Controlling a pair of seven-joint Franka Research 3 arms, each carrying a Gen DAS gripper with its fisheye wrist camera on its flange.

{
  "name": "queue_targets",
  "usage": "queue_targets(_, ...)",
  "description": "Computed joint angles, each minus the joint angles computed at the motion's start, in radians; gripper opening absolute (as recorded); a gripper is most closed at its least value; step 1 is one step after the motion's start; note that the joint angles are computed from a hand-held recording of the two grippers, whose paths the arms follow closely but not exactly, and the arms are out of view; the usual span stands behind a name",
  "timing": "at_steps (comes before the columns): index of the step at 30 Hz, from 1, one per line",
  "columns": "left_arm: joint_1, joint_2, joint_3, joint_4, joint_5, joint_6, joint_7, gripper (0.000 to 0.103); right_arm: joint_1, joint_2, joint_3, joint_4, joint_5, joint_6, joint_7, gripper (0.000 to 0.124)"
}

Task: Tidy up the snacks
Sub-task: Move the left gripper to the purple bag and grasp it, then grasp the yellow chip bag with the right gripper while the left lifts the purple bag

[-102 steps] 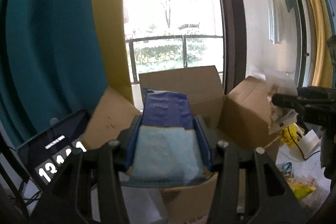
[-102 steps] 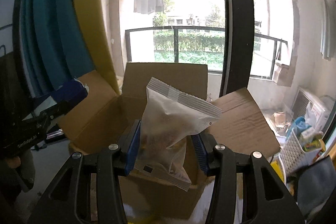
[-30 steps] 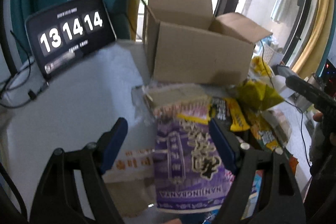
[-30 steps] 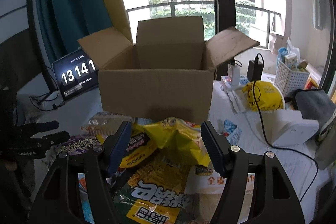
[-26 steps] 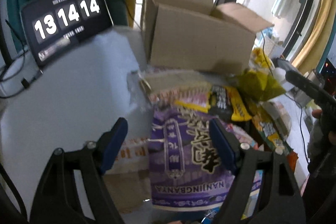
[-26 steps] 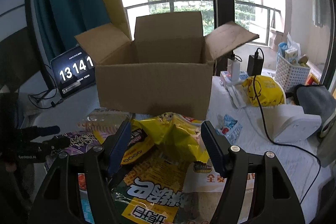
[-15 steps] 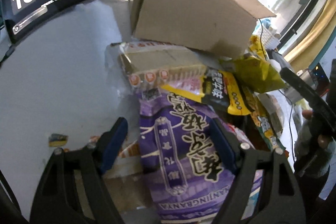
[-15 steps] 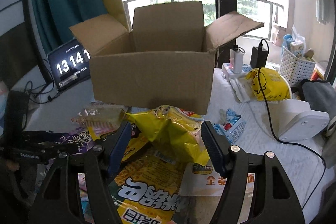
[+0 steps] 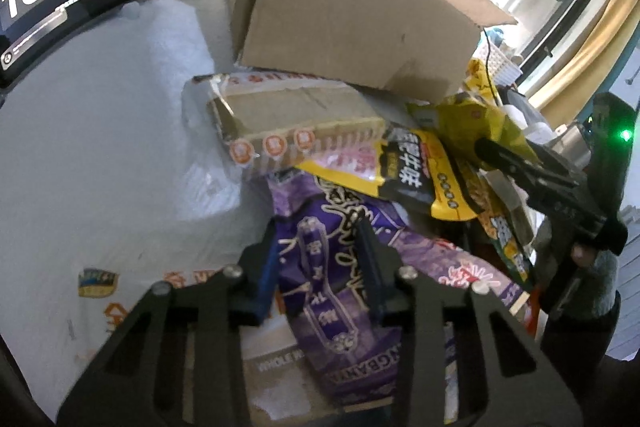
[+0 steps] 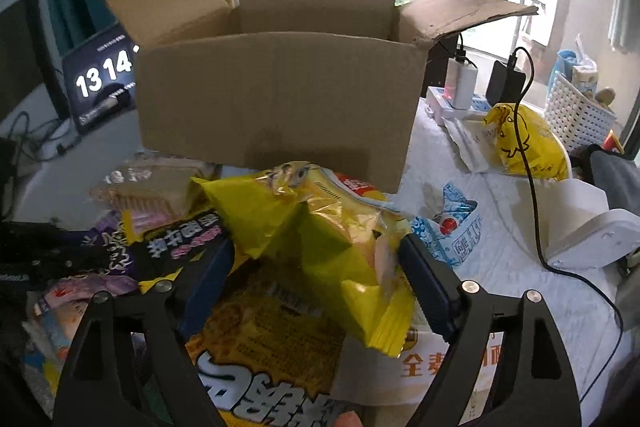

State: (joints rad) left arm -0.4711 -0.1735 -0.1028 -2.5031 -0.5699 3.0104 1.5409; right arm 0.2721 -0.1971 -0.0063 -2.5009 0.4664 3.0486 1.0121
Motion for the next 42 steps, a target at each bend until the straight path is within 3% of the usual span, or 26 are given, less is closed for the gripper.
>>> queue_targets(4, -0.055, 0.016, 0.049, 0.025, -0.144, -0.027, 0.142, 0.037, -0.022, 0.024, 0.015, 0.02, -0.038, -0.021, 0.032, 0.087)
queue_targets(7, 0.0, 0.03, 0.005, 0.047, -0.106, -0.063, 0.118, 0.041, -0.04, 0.03, 0.031, 0.023, -0.082, -0.02, 0.069, 0.079)
queue_targets(11, 0.038, 0.053, -0.037, 0.068, -0.088, -0.06, 0.11, 0.046, 0.041, 0.01, -0.04, 0.026, 0.083, -0.038, -0.063, 0.068)
queue_targets(12, 0.042, 0.058, -0.042, 0.071, -0.094, -0.055, 0.116, 0.046, 0.048, 0.005, -0.047, 0.026, 0.111, -0.043, -0.087, 0.061)
queue_targets(14, 0.043, 0.061, -0.044, 0.074, -0.133, -0.05, 0.148, 0.046, 0.057, -0.009, -0.054, 0.022, 0.154, -0.047, -0.127, 0.059)
queue_targets(15, 0.048, 0.061, -0.049, 0.074, -0.134, -0.047, 0.152, 0.042, 0.058, -0.016, -0.052, 0.02, 0.165, -0.05, -0.14, 0.057)
queue_targets(16, 0.048, 0.059, -0.05, 0.072, -0.147, -0.043, 0.166, 0.032, 0.063, -0.025, -0.055, 0.017, 0.181, -0.053, -0.16, 0.056)
queue_targets(18, 0.048, 0.05, -0.052, 0.067, -0.167, -0.037, 0.181, 0.024, 0.067, -0.043, -0.055, 0.008, 0.201, -0.052, -0.186, 0.055)
queue_targets(21, 0.031, 0.015, -0.042, 0.042, -0.214, -0.026, 0.213, 0.02, 0.071, -0.065, -0.058, 0.001, 0.222, -0.052, -0.211, 0.054)
queue_targets(27, -0.003, -0.097, -0.014, -0.045, -0.159, 0.003, 0.146, 0.019, 0.095, -0.116, -0.083, -0.011, 0.273, -0.057, -0.257, 0.054)
queue_targets(33, 0.015, -0.197, -0.02, -0.118, -0.016, 0.021, 0.006, 0.018, 0.094, -0.158, -0.08, -0.014, 0.263, -0.058, -0.262, 0.053)
queue_targets(36, -0.017, -0.244, 0.009, -0.145, 0.009, 0.023, -0.025, 0.018, 0.09, -0.175, -0.074, -0.013, 0.249, -0.061, -0.251, 0.053)
queue_targets(42, 0.01, -0.362, -0.013, -0.214, 0.114, 0.025, -0.128, 0.015, 0.089, -0.197, -0.064, -0.01, 0.213, -0.059, -0.222, 0.053)
